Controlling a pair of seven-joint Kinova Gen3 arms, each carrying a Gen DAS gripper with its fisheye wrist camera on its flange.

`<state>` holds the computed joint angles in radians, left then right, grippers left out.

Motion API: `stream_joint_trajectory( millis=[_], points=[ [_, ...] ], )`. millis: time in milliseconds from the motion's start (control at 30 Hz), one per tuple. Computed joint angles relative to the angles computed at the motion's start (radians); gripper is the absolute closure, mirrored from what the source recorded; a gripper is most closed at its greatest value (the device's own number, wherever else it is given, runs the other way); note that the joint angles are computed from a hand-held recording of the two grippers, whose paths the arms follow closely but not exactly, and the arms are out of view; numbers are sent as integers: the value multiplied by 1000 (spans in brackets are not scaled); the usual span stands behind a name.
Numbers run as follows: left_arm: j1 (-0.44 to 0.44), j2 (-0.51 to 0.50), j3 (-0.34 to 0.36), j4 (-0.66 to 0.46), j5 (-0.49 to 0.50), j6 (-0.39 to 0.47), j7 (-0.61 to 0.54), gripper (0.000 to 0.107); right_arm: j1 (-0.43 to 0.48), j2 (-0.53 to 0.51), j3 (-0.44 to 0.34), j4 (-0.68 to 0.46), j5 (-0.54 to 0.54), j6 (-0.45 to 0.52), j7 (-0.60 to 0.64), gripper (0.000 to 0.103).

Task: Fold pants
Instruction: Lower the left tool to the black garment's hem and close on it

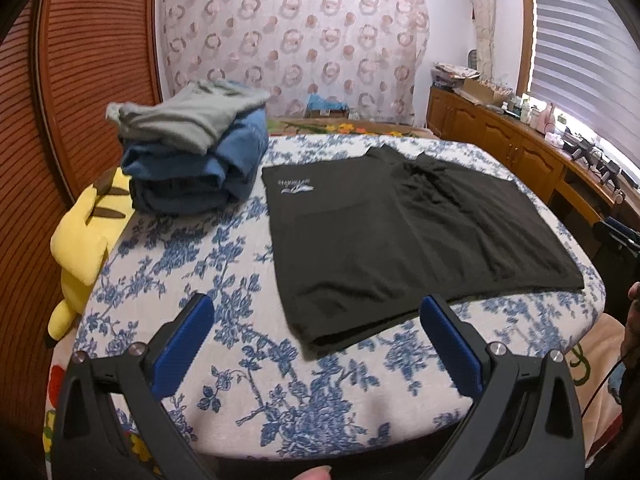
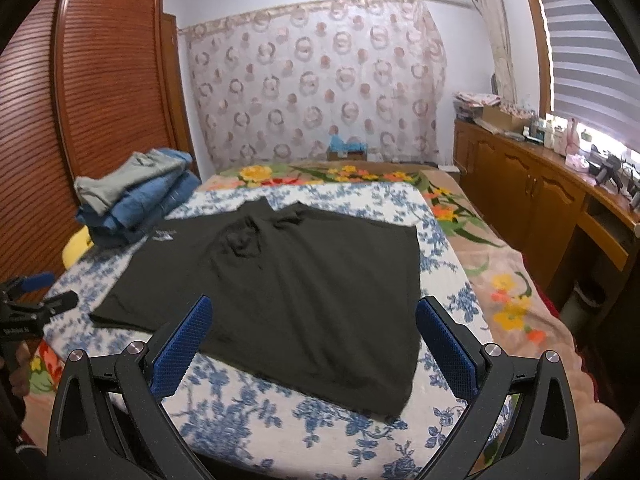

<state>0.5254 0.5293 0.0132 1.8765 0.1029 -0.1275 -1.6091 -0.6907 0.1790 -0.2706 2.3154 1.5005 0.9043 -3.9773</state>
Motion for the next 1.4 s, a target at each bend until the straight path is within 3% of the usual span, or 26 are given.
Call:
stream_joint_trajectory(
  millis=[100,200,267,333,533,667,833,900,1000,1167,1400],
  points=[
    [-34,17,25,-12,-13,15,0,4,27,28,13,13,23,-47,-16,0],
    [-151,36,142,-27,-62,45,8,4,50,52,19,22,48,-83,-31,0],
    [-181,43,165,-32,-73,55,15,4,66,61,21,22,49,-113,-22,0],
    [-203,47,182,-24,-86,40,18,4,83,73,25,24,65,-138,-24,0],
    [-346,65,329,-5,-159,14,32,5,110,98,25,19,67,-181,-7,2],
    [-430,80,421,8,-208,2,49,14,120,108,28,16,63,-205,9,2],
    [-485,106,484,7,-250,-3,78,37,144,105,26,36,109,-240,-49,2],
    [-483,115,488,-3,-258,8,83,51,145,106,20,35,104,-234,-45,2],
    [-464,130,479,-26,-260,33,80,61,141,112,17,32,99,-223,-38,2],
    [-390,140,410,-53,-221,65,67,66,129,122,15,29,86,-206,-25,2],
    [-269,122,277,-41,-173,20,55,66,109,139,18,20,73,-181,-6,2]
  ],
)
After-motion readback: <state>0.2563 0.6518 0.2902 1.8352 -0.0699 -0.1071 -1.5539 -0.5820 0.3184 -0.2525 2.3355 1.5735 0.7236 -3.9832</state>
